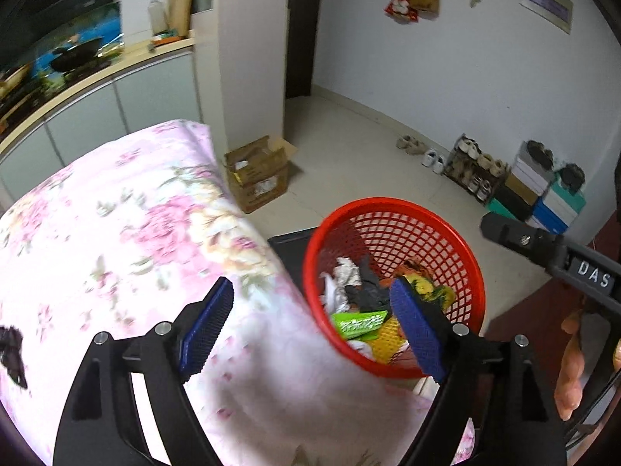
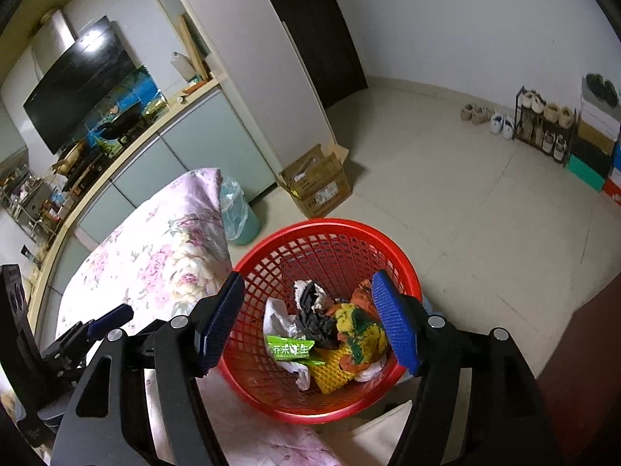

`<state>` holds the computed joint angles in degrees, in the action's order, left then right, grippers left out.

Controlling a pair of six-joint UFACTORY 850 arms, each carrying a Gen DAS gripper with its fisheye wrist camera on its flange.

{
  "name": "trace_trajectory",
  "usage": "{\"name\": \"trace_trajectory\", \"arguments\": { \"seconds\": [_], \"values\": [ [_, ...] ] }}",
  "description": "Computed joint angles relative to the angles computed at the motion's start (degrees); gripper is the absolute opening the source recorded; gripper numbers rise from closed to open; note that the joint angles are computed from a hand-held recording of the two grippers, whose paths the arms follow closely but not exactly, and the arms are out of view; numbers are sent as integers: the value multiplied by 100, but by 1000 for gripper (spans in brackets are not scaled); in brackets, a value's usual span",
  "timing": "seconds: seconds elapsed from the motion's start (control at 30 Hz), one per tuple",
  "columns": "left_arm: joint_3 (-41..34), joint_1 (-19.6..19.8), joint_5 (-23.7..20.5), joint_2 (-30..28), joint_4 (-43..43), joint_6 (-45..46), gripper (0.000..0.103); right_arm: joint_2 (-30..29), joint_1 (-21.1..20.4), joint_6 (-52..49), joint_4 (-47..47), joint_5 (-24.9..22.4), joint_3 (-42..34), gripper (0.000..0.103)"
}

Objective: Collect trash
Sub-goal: 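Open both tools to drop the packet and sponge into the wastebasket, then move both open tools back over the bedspread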

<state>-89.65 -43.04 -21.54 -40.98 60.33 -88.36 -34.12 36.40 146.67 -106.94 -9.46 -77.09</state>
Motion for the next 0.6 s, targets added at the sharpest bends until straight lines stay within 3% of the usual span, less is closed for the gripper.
{"name": "trace_trajectory", "arguments": {
  "seconds": [0.23, 0.47, 0.6],
  "values": [
    [581, -106, -382, 398, 729, -995, 80, 140, 192, 366, -568, -308, 93, 66],
    [1420, -206, -987, 982, 1082, -1817, 80, 118, 502, 712, -1309, -409, -3, 66],
    [2089, -264, -1543, 1414, 1067, -2225, 80, 66, 716, 772, -1640, -396, -99, 66]
  ]
}}
